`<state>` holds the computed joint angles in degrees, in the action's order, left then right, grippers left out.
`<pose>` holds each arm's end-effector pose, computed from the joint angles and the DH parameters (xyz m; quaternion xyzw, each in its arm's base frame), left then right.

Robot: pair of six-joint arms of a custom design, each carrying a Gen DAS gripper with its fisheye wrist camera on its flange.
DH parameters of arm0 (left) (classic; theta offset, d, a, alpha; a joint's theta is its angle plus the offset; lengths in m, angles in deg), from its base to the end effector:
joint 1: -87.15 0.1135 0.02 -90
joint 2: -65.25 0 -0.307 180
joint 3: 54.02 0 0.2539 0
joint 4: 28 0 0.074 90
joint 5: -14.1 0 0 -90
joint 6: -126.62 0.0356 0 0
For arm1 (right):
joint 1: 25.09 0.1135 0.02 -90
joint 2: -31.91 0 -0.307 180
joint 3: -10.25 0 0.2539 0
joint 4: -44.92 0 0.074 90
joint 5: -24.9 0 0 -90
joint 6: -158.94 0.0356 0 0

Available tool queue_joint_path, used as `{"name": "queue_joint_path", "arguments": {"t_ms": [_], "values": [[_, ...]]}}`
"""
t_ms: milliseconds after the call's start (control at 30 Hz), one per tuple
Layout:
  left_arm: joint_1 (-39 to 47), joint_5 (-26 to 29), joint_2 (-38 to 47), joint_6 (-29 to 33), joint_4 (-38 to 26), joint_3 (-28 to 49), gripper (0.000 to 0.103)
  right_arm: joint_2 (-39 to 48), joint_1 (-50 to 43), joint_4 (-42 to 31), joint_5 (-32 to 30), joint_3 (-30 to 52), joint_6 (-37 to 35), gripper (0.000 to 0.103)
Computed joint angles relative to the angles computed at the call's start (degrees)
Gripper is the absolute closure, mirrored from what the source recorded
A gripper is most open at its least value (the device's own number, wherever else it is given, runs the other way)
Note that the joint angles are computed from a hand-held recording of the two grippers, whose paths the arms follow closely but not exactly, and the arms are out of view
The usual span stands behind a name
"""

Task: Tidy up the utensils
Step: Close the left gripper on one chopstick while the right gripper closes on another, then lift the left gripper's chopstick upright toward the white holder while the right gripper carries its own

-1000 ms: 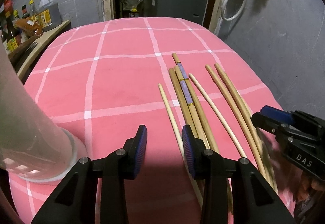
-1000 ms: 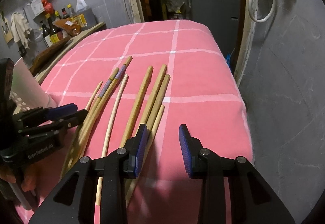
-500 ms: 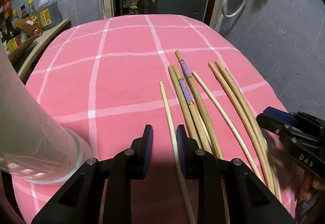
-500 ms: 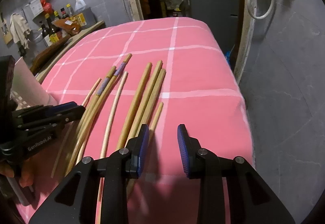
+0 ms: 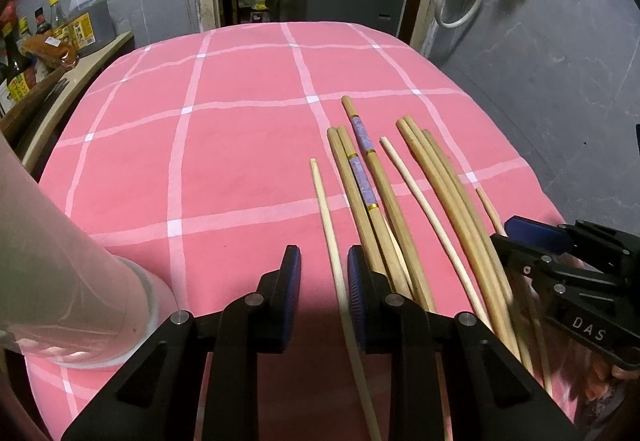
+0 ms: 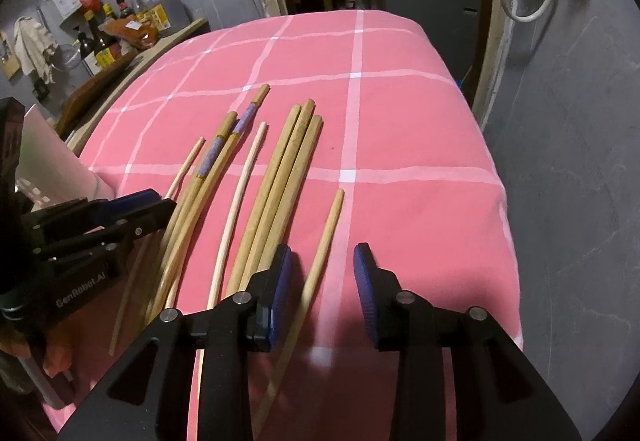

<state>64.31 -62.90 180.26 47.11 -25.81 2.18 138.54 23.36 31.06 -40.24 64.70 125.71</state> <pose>0.3112 -0.1398 0.0838 0.3041 0.9024 -0.1385 0.2720 0.2146 0.2196 0.1100 0.1139 0.9495 0.0332 0.2904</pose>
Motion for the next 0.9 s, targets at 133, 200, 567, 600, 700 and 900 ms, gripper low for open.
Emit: {"name": "queue_joint_path", "arguments": {"t_ms": [133,200,567,600,700,900], "values": [[-0.15,0.71,-0.12,-0.21,-0.32,-0.08,0.096,-1.85,-2.34,4.15,-2.79,-3.32,2.09,0.095],[-0.01,1.56,-0.24,-0.4,-0.54,-0.33,0.099,-2.9,-3.1,6.9,-4.12,-5.4,3.54,0.098],[3.07,8.17,-6.63,-1.16,6.29,-9.64,0.1,-7.56,5.07,23.14,4.21,-16.04,11.86,0.1],[3.5,9.15,-7.66,-1.25,7.87,-11.04,0.1,-8.14,7.0,23.56,6.79,-16.38,12.28,0.1],[5.22,12.27,-11.5,-2.0,14.23,-15.93,0.1,-8.91,11.91,25.64,14.45,-16.2,11.3,0.1],[9.46,17.07,-17.72,-5.08,25.39,-22.96,0.1,-6.12,19.03,30.2,27.7,-11.6,4.56,0.1]]}}
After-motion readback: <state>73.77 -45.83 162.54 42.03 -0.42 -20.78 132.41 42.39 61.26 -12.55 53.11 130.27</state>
